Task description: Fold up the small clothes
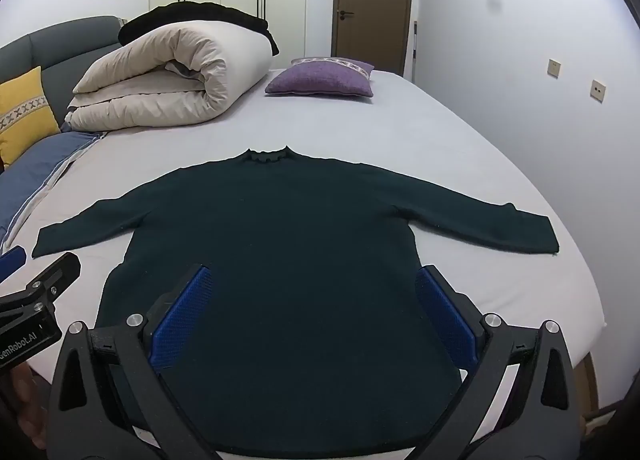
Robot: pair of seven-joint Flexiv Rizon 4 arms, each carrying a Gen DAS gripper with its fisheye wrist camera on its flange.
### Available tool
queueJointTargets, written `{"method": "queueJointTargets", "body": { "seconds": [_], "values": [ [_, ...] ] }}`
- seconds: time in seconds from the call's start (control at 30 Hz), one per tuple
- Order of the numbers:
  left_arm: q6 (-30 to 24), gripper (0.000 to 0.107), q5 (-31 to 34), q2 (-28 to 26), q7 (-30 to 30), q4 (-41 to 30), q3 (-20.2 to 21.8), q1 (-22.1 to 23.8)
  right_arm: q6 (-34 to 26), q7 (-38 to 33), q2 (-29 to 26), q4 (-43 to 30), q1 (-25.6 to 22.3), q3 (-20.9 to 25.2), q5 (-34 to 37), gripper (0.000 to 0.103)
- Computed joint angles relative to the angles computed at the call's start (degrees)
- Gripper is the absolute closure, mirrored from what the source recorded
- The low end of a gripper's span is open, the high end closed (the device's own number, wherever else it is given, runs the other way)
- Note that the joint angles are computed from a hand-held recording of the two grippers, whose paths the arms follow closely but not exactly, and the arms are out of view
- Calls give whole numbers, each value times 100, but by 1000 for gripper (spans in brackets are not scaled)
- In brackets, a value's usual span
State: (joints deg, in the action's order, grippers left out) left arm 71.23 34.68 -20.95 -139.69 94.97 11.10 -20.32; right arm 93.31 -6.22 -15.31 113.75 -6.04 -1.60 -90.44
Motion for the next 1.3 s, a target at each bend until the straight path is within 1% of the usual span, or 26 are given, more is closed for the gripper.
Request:
{"method": "queueJointTargets", "body": {
  "seconds": [0.4,0.47,0.73,1.3],
  "values": [
    [9,4,15,31,11,22,4,2,-34,-144,16,49,104,-66,209,0],
    [4,4,21,33,8,20,-2,8,-22,-70,17,38,106,-81,131,0],
    [8,4,67,33,-36,23,-5,1,-23,-161,13,47,128,-87,226,0],
    [14,4,75,83,-24,61,-34,41,-50,-72,14,35,113,-56,119,0]
  ]
}}
